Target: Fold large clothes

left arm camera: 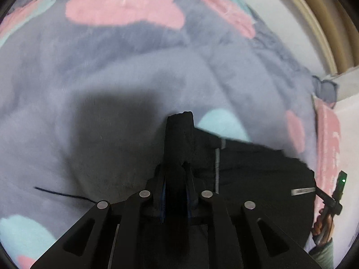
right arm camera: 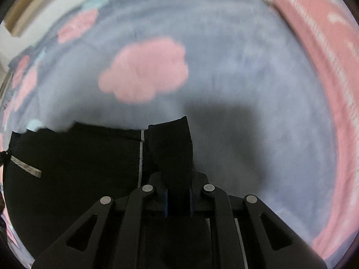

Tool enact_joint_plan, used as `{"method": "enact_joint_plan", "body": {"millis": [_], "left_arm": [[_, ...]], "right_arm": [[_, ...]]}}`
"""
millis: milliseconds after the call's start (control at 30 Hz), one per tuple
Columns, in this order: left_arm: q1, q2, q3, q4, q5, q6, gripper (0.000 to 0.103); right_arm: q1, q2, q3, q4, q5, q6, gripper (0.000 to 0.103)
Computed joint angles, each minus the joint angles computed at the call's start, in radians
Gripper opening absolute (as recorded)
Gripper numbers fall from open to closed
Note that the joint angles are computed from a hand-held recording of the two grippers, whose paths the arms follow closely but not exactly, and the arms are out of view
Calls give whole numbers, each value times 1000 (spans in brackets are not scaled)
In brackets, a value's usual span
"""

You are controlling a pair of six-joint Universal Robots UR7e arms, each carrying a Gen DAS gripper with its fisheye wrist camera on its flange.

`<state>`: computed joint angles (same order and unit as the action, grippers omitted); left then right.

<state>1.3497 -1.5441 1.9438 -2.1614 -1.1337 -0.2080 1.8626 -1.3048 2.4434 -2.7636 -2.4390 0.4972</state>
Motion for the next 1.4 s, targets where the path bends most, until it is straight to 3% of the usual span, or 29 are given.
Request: {"method": "enact_joint_plan", "body": {"millis": [100,167,233,300,433,533,600,767,867,900,1033,1133,1300,1400], "left_arm": [[-16,10,1,9,42,-1,20],[-46,-4,2,35,95,4,40],[-67,-37,-7,59,125,-2,44],[-86,-106,1,38,99,1,44],[-186,-254,35,68,111,-4,49],[-288,-335,86,112,89,-14,52],[-339,-364,130,139,28,-26,52],[-444,-387,283,172,-78,-56,52],[-457,-387,367,149,-134,-65,52],[-462,-377,403,135,-104,-69,51],[-408,-335,464,42,-87,-82,51],[-419,-309,469,30,-50,-59,51],[-429,-329,413,109,-96,-105,51],[-456,-347,369,110,-116,-116,52]], "right_arm": [[18,21,-22,51,-37,33,22],[30,-4,-40,149,-50,101,34],[54,-58,-33,174,-38,147,38],[116,-115,-26,196,-45,185,42],[301,-159,-55,307,-88,291,73],[414,-90,-92,344,-49,336,73],[457,-24,-112,349,2,352,73],[481,139,-123,276,100,333,72],[475,241,-117,250,67,321,69],[463,269,-111,238,55,308,69],[416,306,-69,147,55,292,70],[413,324,-67,136,37,286,70],[410,227,-62,141,91,254,65],[439,182,-76,94,33,208,62]]}}
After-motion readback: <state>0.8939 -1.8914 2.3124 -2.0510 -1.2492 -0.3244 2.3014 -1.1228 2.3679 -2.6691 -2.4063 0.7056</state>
